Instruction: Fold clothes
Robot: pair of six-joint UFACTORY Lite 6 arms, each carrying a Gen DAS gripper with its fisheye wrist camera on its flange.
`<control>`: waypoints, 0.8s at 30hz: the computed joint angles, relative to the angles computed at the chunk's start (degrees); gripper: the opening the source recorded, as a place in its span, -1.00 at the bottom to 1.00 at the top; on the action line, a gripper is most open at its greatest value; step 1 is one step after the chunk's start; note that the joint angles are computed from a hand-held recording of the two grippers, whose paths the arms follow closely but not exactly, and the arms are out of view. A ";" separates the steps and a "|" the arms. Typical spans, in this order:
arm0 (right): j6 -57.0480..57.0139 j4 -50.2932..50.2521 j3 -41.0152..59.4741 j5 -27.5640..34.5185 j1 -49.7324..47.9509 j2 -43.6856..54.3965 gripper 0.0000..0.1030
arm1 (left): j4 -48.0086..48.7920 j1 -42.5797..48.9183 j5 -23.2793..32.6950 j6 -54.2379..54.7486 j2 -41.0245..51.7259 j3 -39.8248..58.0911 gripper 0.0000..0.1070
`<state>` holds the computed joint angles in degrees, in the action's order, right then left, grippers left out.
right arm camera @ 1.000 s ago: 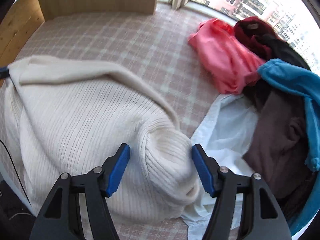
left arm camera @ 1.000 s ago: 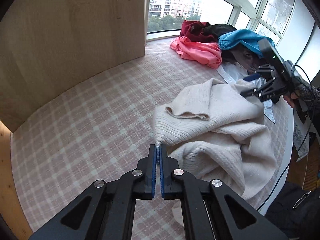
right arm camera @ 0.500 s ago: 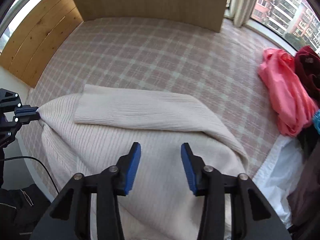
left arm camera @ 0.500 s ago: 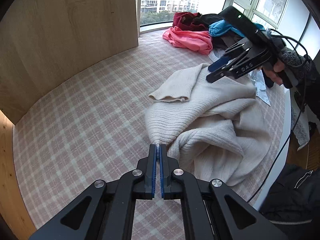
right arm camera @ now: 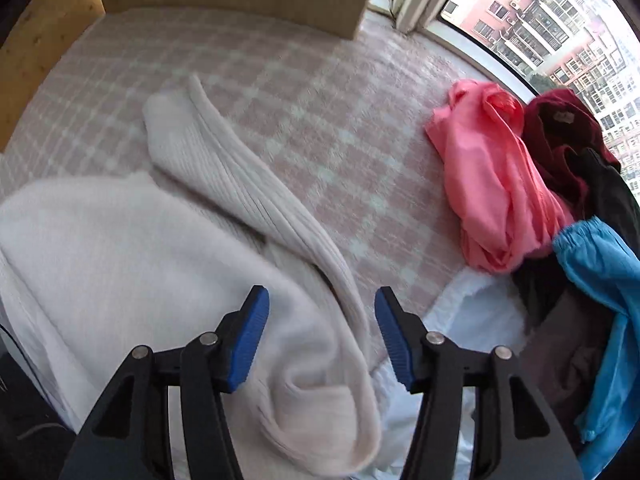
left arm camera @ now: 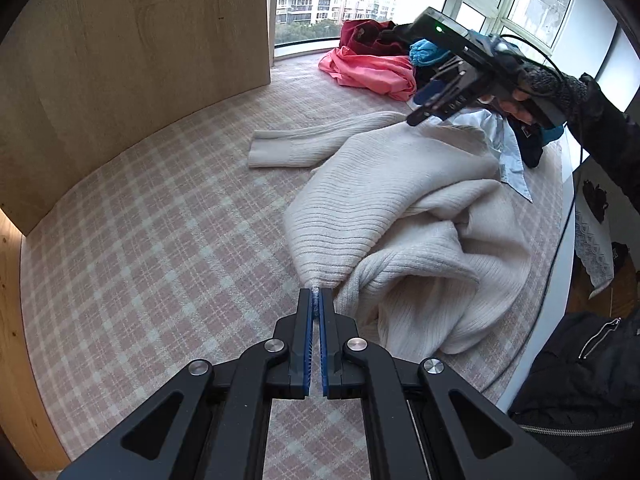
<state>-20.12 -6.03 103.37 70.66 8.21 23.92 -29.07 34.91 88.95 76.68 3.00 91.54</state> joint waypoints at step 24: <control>-1.51 14.96 10.81 11.72 -9.69 -9.48 -0.80 | -3.72 0.47 4.36 -9.35 16.46 27.97 -1.00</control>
